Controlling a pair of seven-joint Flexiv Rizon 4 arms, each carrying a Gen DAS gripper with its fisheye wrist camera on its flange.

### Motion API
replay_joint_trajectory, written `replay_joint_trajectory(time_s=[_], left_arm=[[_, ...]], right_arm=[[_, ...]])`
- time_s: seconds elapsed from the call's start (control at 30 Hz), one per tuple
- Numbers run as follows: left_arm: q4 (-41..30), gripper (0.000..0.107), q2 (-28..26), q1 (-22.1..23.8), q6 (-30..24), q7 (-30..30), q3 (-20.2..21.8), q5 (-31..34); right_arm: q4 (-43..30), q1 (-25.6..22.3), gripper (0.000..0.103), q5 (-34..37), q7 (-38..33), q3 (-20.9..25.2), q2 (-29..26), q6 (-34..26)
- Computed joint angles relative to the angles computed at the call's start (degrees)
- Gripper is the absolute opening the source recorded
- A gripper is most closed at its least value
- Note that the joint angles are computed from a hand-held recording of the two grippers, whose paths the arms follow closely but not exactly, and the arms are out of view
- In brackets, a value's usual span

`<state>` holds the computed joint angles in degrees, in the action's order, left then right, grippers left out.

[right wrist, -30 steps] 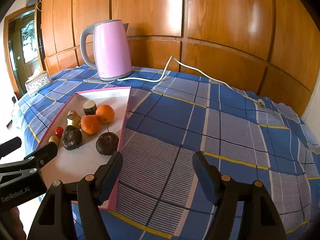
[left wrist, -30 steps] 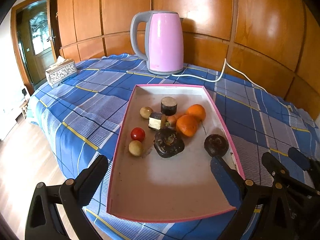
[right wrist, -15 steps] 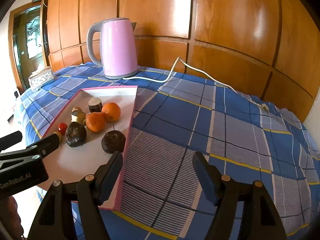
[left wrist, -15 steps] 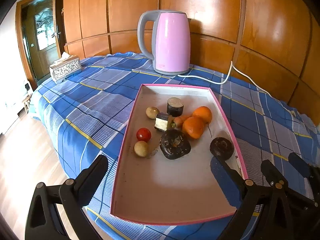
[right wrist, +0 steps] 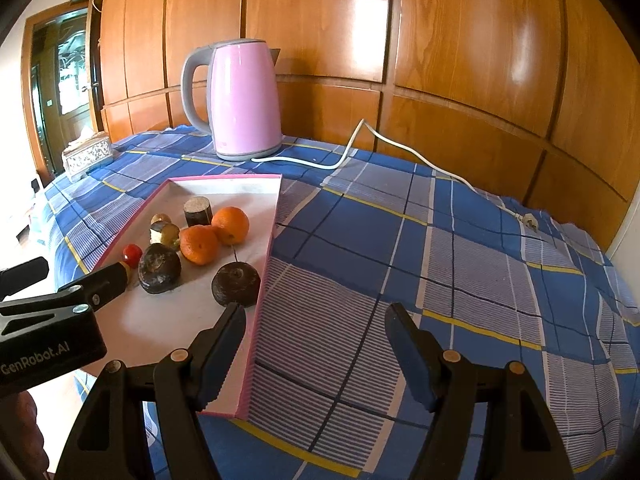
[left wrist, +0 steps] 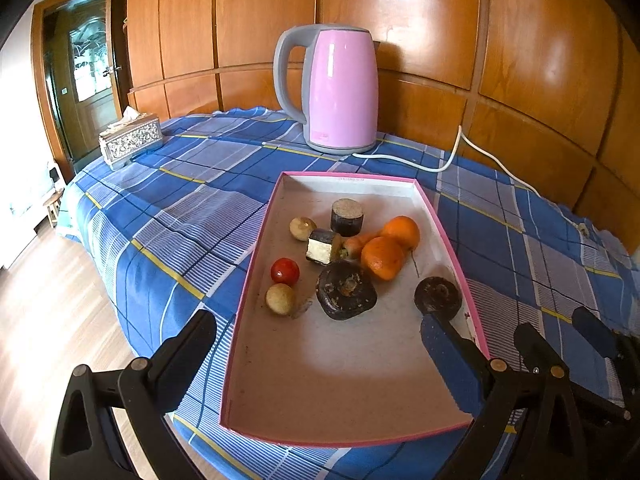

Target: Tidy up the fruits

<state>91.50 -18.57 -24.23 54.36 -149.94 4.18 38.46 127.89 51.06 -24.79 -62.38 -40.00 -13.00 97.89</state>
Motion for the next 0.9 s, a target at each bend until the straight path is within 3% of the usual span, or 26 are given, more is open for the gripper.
replay_joint_trajectory(time_s=[0.7, 0.9], left_arm=[[0.42, 0.103, 0.14, 0.34, 0.09, 0.00, -0.13, -0.86], [1.16, 0.102, 0.17, 0.76, 2.50, 0.09, -0.14, -1.33]], right_arm=[[0.11, 1.53, 0.073, 1.42, -1.48, -1.13, -0.04, 0.29], [-0.05, 1.02, 0.073, 1.82, -1.93, -0.23, -0.02, 0.24]])
